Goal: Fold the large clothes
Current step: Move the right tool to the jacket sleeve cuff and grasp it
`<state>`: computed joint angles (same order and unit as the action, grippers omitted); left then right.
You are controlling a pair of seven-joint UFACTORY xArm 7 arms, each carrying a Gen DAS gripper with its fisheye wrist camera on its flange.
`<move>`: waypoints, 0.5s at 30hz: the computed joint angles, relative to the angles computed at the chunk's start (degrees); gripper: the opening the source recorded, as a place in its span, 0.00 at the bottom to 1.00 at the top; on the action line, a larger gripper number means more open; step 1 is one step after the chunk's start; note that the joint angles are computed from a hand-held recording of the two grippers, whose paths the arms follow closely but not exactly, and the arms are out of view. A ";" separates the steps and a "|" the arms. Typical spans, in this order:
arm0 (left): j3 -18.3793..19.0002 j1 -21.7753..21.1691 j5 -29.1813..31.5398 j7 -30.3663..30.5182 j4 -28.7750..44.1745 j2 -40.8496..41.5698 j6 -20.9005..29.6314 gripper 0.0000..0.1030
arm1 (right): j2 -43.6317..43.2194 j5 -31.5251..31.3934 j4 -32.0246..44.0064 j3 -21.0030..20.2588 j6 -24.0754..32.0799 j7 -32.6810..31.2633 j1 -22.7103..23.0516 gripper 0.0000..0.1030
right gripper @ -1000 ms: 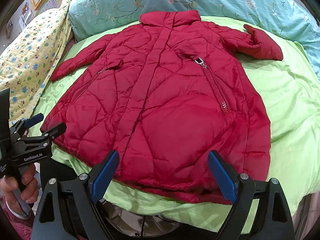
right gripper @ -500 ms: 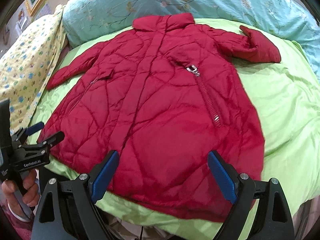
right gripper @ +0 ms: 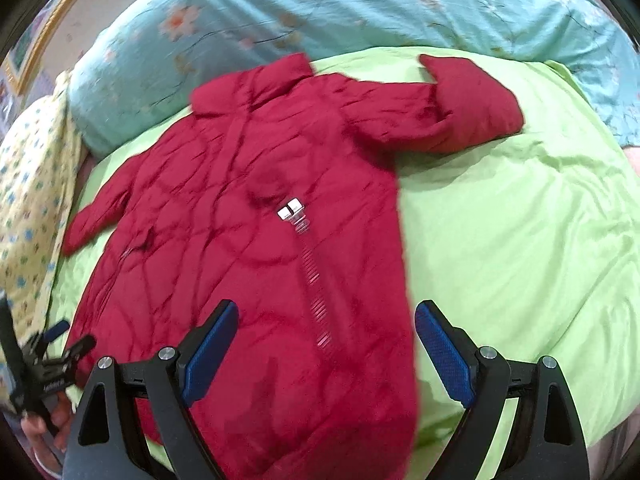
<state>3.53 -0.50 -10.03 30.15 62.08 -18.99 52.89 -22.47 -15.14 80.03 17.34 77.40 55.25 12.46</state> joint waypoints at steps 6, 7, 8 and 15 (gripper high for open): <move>-0.69 -0.22 0.12 -0.59 1.91 2.89 -0.54 1.00 | 0.27 -0.54 -0.86 -4.93 -2.11 -1.96 -3.84 0.88; -0.83 -0.31 0.12 -0.58 1.96 3.17 -0.72 1.00 | 0.69 -0.99 -0.54 -5.42 -2.51 -2.19 -4.63 0.88; -0.98 -0.45 0.13 -0.48 1.97 3.43 -0.77 1.00 | 1.39 -1.93 0.19 -5.68 -2.53 -2.63 -5.43 0.88; -1.46 -1.16 -0.98 -0.05 3.41 5.70 0.35 1.00 | 8.68 -6.03 6.34 -9.19 -5.60 -5.43 -9.48 0.87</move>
